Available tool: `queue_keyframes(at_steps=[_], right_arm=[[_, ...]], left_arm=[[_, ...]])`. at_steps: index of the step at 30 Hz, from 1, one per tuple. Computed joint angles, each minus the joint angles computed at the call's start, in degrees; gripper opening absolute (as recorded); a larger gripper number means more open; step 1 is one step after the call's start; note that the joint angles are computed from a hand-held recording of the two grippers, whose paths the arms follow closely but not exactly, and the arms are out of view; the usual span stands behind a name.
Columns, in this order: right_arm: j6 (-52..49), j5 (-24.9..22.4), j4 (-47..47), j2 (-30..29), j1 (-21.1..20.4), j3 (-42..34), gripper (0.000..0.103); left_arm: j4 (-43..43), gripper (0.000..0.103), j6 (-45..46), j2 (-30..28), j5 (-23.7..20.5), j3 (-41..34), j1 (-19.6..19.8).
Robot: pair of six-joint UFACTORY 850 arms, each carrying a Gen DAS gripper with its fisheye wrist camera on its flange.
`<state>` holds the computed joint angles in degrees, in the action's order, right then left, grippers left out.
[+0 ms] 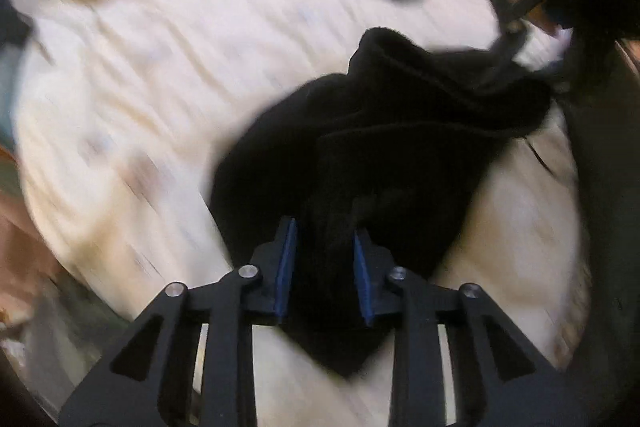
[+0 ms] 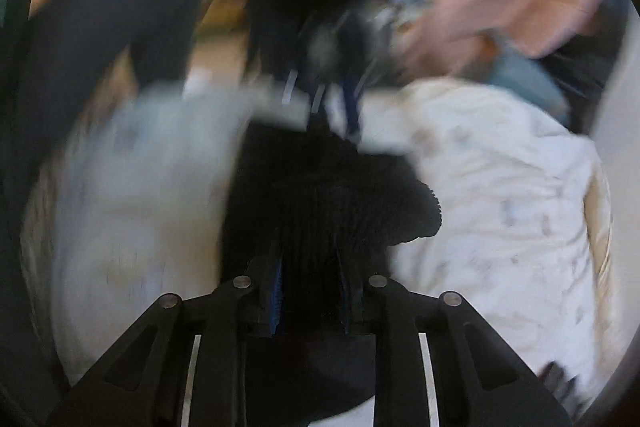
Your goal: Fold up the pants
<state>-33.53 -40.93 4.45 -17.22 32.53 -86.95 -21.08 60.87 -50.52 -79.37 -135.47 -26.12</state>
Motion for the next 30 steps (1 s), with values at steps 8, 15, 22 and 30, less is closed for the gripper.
queue_keyframes(at_steps=[8, 15, 22, 30], right_arm=[[9.82, -7.06, 5.39, 4.18, -0.90, 4.34, 0.070], [41.81, 8.01, 19.52, 5.88, -7.84, 8.92, 0.070], [41.68, 10.52, 27.47, -1.53, -4.78, 5.00, 0.020], [29.86, 0.42, 31.68, -5.89, 2.97, -2.39, 0.074]], left_arm=[[-0.89, 0.026, -10.24, -0.24, -8.02, -2.84, 2.21], [5.17, 0.027, -41.86, 7.35, 11.33, 6.36, 0.47], [3.02, 0.030, -57.17, 17.40, 18.95, 23.74, 2.88], [3.31, 0.041, -55.47, 18.52, 20.26, 25.44, 3.37]])
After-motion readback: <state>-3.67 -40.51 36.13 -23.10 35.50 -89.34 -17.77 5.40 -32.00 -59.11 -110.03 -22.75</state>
